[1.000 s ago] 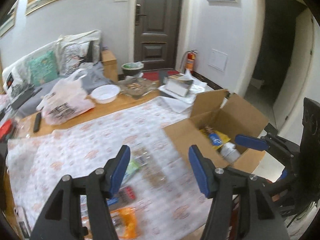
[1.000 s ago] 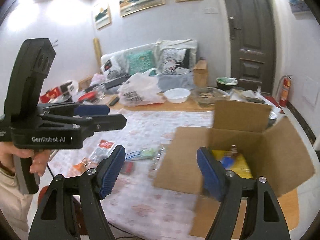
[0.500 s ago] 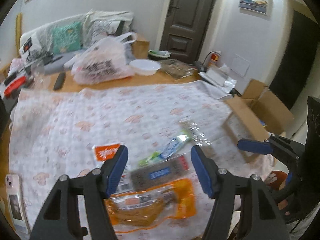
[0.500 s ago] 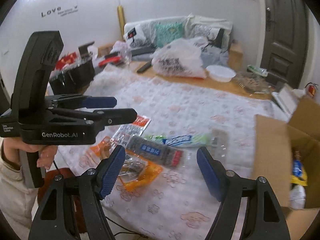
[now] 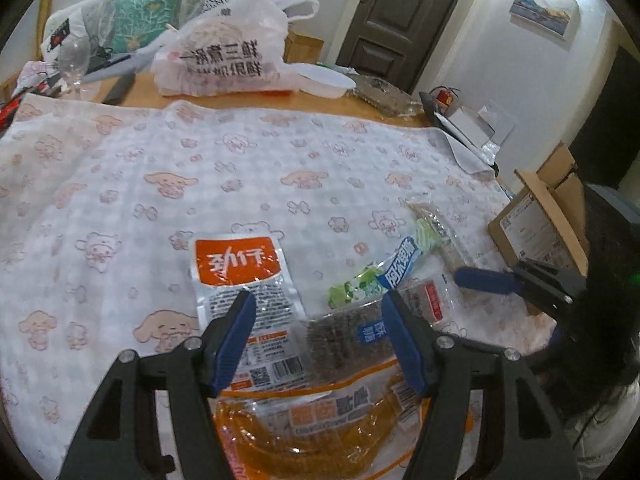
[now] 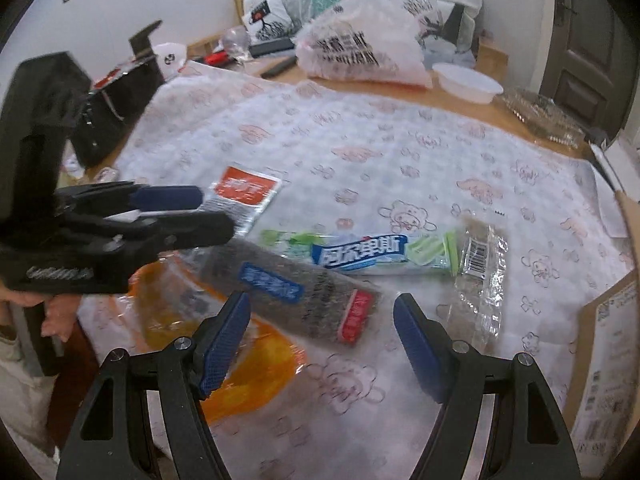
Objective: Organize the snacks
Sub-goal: 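Open both grippers and return them over the snack pile, then grasp the green-and-blue stick snack with the left gripper while the right grasps the grey seed bar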
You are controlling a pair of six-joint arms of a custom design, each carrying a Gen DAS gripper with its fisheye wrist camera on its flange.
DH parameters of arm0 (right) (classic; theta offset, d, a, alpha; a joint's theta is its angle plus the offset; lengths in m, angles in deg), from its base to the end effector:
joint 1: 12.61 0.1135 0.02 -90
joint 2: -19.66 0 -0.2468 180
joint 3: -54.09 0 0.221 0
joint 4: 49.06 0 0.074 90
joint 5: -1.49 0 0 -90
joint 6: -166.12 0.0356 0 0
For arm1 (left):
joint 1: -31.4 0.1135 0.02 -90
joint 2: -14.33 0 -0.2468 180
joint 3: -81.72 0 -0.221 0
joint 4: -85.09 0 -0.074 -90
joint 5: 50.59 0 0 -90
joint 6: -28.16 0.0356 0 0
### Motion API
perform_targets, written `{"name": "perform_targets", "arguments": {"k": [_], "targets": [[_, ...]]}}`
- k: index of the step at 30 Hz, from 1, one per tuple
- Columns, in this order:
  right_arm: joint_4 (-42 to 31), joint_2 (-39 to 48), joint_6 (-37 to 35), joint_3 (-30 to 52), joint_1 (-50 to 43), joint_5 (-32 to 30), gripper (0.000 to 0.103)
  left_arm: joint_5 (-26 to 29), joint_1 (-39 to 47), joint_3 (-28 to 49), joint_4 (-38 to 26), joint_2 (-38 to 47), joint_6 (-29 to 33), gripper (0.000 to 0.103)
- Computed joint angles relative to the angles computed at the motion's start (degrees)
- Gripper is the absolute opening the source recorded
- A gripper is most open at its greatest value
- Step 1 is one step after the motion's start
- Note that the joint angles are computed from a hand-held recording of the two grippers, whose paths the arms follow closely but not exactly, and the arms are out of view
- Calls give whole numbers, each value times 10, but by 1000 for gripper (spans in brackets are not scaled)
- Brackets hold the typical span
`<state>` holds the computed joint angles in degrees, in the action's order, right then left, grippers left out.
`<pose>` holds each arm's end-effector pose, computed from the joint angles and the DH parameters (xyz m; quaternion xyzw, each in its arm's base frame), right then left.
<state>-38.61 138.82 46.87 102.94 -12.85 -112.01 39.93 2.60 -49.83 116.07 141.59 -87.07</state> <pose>0.2683 0.0131 0.0287 -0.2880 0.9020 0.1254 0.2962 0.2504 -0.1380 0.0119 0.0307 0.9325 -0.1672 0.3186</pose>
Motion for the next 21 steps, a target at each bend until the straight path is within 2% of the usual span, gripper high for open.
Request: {"name": "perform_targets", "arguments": {"k": [4,8,11,16,21], "targets": [[-24,41,-11,51,4,-5,71,20,6,2,12,8,2,62],[-11,65,-22,73,17,-11,71,27,11,-7,28,9,-3,62],[-27,73,-32,87,17,-14,72,26,9,-4,25,18,-5,62],[-51,65,-61,76,6,-13,72,18,-1,-8,31,28,-8,62],[-31,53,-77,39,1,2,72,14,-11,-12,37,32,-12,62]]}}
